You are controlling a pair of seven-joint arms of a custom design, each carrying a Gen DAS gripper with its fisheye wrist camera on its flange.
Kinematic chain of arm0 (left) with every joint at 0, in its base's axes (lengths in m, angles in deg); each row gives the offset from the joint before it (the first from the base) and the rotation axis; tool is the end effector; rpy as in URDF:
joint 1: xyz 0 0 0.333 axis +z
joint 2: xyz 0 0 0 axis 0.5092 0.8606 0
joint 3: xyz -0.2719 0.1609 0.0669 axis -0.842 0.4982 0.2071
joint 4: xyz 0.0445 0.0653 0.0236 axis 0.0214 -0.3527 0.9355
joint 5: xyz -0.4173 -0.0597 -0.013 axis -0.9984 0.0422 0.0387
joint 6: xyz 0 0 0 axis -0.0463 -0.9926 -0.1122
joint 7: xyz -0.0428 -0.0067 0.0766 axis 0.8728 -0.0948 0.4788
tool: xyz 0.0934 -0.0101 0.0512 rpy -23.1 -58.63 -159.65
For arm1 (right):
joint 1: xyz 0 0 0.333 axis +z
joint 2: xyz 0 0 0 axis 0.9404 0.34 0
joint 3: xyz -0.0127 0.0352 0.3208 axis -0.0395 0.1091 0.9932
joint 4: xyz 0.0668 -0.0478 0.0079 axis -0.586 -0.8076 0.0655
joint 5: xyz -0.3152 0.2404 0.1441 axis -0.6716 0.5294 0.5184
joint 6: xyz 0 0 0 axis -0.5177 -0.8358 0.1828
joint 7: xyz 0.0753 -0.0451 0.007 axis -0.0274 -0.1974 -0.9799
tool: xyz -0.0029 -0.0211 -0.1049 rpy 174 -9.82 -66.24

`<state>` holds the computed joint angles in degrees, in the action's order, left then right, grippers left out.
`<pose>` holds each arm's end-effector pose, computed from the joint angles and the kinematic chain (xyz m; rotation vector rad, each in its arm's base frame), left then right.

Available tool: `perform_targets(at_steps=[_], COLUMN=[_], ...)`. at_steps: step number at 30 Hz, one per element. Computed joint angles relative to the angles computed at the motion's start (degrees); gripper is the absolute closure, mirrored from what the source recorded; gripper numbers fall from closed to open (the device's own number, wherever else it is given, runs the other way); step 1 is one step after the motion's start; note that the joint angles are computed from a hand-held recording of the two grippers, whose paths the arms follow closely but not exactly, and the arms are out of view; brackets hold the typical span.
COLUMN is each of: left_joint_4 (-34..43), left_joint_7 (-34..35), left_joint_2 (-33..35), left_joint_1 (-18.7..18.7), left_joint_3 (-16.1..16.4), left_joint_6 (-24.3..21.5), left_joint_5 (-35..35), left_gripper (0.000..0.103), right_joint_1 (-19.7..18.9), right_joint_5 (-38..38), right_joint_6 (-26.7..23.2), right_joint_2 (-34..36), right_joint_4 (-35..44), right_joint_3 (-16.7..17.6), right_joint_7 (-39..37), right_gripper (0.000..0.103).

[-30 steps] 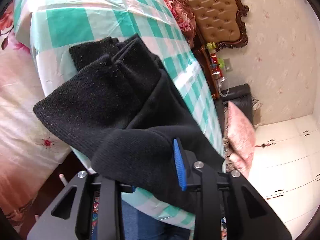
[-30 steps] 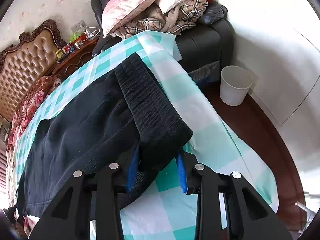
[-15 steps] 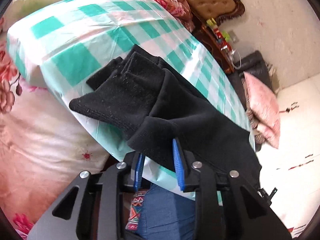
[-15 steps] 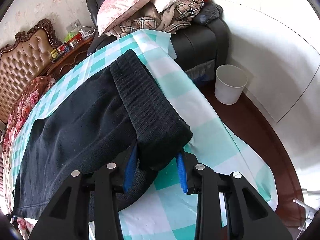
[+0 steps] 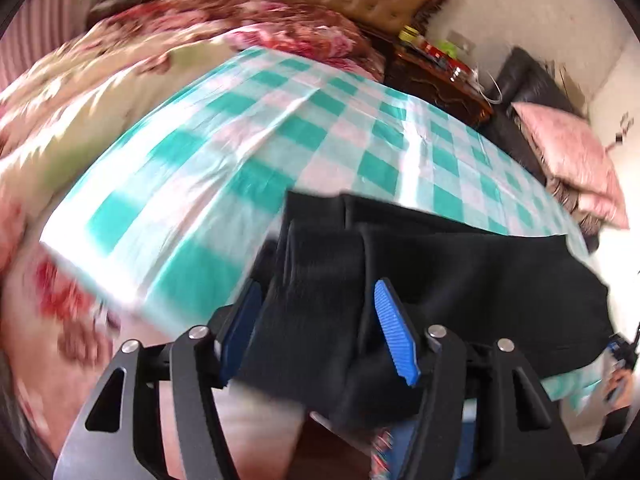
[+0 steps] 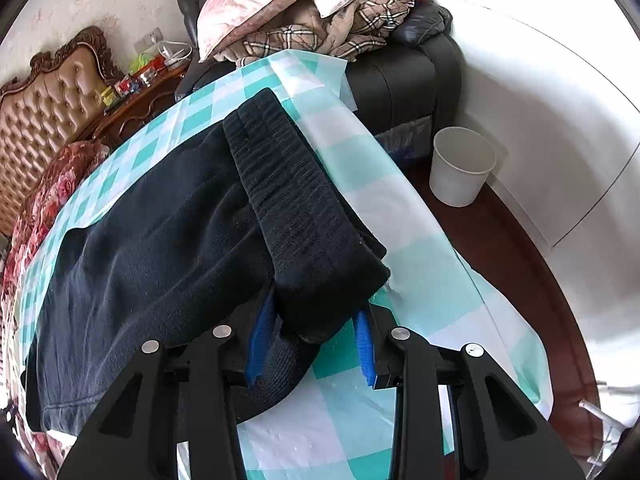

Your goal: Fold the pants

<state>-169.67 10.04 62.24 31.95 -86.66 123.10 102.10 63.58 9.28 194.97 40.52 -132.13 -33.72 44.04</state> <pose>0.4929 -0.1253 0.4448 -2.4360 1.1300 -0.6612 0.7859 -0.0841 0.4192 -1.7522 1.9578 -0.3349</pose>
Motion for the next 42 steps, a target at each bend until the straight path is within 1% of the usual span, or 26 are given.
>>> perform_targets(at_steps=[2, 3, 6, 8, 9, 10, 11, 13, 16, 17, 19, 20, 21, 22, 24, 25, 26, 28, 29, 30, 31, 35, 38, 40, 41, 42], left_joint_4=[2.6, 3.38, 6.15, 7.7, 8.31, 8.05, 7.48, 7.41, 8.39, 9.25, 12.9, 13.74, 14.74, 16.92, 18.42, 18.4, 17.84, 14.7, 12.48, 11.34, 9.57, 2.85, 0.61, 3.02, 4.5, 7.99], left_joint_7=[1.56, 4.48, 8.81, 15.36, 15.86, 15.96, 15.97, 11.44, 4.06, 3.52, 2.26, 1.81, 1.87, 4.59, 8.07, 7.96, 6.35, -0.18, -3.76, -5.07, -6.27, -13.59, -16.15, -17.46, -18.61, -19.73], left_joint_2=[3.49, 5.14, 9.31, 11.88, 12.43, 12.11, 11.43, 8.84, 4.69, 4.47, 6.17, 7.08, 8.46, 11.66, 15.3, 16.79, 17.2, 15.39, 13.57, 12.5, 10.76, 3.7, 1.41, 2.46, 3.48, 6.28], left_joint_1=[1.12, 0.85, -0.01, -1.2, -1.36, -1.5, -1.57, -0.88, 1.24, 1.6, 2.37, 2.27, 2.08, 1.43, 0.34, 0.07, -0.25, -0.69, -0.65, -0.55, -0.37, 1.06, 2.12, 2.23, 1.24, 1.8], left_joint_3=[0.88, 2.22, 3.55, 5.05, 5.26, 5.43, 5.59, 4.8, 3.03, 2.76, 1.62, 2.07, 2.78, 3.68, 5.08, 5.76, 6.33, 7.22, 7.34, 7.19, 6.97, 4.23, 1.25, -1.85, -1.82, -3.8], left_joint_6=[-1.23, -0.15, 0.11, -0.51, -1.94, -1.69, -0.72, -1.62, -2.76, -3.51, -8.31, -8.28, -8.56, -10.94, -11.93, -11.79, -11.61, -9.06, -6.56, -5.44, -3.89, -1.06, -0.27, -3.83, -5.12, -5.19], left_joint_5=[1.29, 0.4, -0.93, -6.67, -7.22, -7.24, -7.35, -2.11, 6.26, 7.39, 11.79, 12.36, 11.58, 7.79, 3.29, 1.45, 1.4, 4.03, 6.07, 6.92, 7.91, 11.21, 14.28, 18.7, 21.18, 25.85], left_gripper=[0.051, 0.051, 0.055, 0.081, 0.096, 0.101, 0.101, 0.102, 0.102, 0.102, 0.102, 0.102, 0.102, 0.102, 0.101, 0.096, 0.096, 0.071, 0.066, 0.064, 0.063, 0.059, 0.059, 0.059, 0.057, 0.05], right_joint_1=[-0.07, -0.11, -0.14, -0.14, -0.08, 0.05, 0.19, 0.39, 0.66, 0.8, 0.45, 0.29, 0.26, 0.33, 0.39, 0.32, 0.21, 0.0, 0.04, 0.14, 0.17, 0.47, 1.82, 3.15, 4.69, 5.86], right_joint_5=[0.19, 0.3, 0.35, 0.42, 0.33, 0.13, -0.13, -0.54, -0.82, -1.05, -0.53, -0.28, -0.15, -0.21, -0.31, -0.18, 0.04, 0.46, 0.4, 0.26, 0.22, 0.32, -1.46, -3.72, -6.2, -8.43], right_joint_6=[-0.16, -0.04, -0.01, -0.14, -0.32, -0.35, -0.24, -0.02, 0.43, 0.65, 0.71, 0.69, 0.78, 0.81, 0.9, 1.07, 1.21, 0.94, 0.72, 0.63, 0.48, 1.3, 3.45, 4.17, 5.16, 6.56], right_joint_2=[-0.2, -0.35, -0.28, -0.27, -0.19, -0.22, -0.32, -0.49, -0.98, -1.08, -1.06, -1.07, -1.16, -1.24, -1.33, -1.36, -1.4, -1.3, -1.12, -1.08, -0.88, -1.22, -1.94, -2.43, -3.04, -3.69], right_joint_4=[-0.27, -0.57, -0.54, -0.5, -0.33, -0.33, -0.46, -0.69, -1.34, -1.53, -1.63, -1.68, -1.88, -2.0, -2.1, -2.23, -2.36, -2.2, -1.87, -1.76, -1.41, -2.11, -3.69, -4.28, -4.98, -5.82], right_joint_3=[0.08, 0.12, 0.15, 0.16, 0.11, 0.02, -0.07, -0.19, -0.23, -0.33, -0.05, 0.07, 0.11, 0.05, -0.05, 0.03, 0.14, 0.29, 0.23, 0.14, 0.1, -0.14, -1.36, -2.73, -4.22, -5.28], right_joint_7=[0.05, -0.02, -0.28, -0.29, -0.23, -0.18, -0.27, -0.36, -0.31, -0.25, -0.45, -0.61, -0.71, -0.7, -0.75, -0.93, -1.12, -1.35, -1.33, -1.29, -1.22, 0.01, 2.39, 5.63, 8.44, 10.69], right_gripper=[0.074, 0.074, 0.074, 0.074, 0.074, 0.074, 0.074, 0.074, 0.074, 0.074, 0.074, 0.074, 0.074, 0.074, 0.074, 0.074, 0.074, 0.074, 0.074, 0.074, 0.074, 0.074, 0.073, 0.073, 0.073, 0.073])
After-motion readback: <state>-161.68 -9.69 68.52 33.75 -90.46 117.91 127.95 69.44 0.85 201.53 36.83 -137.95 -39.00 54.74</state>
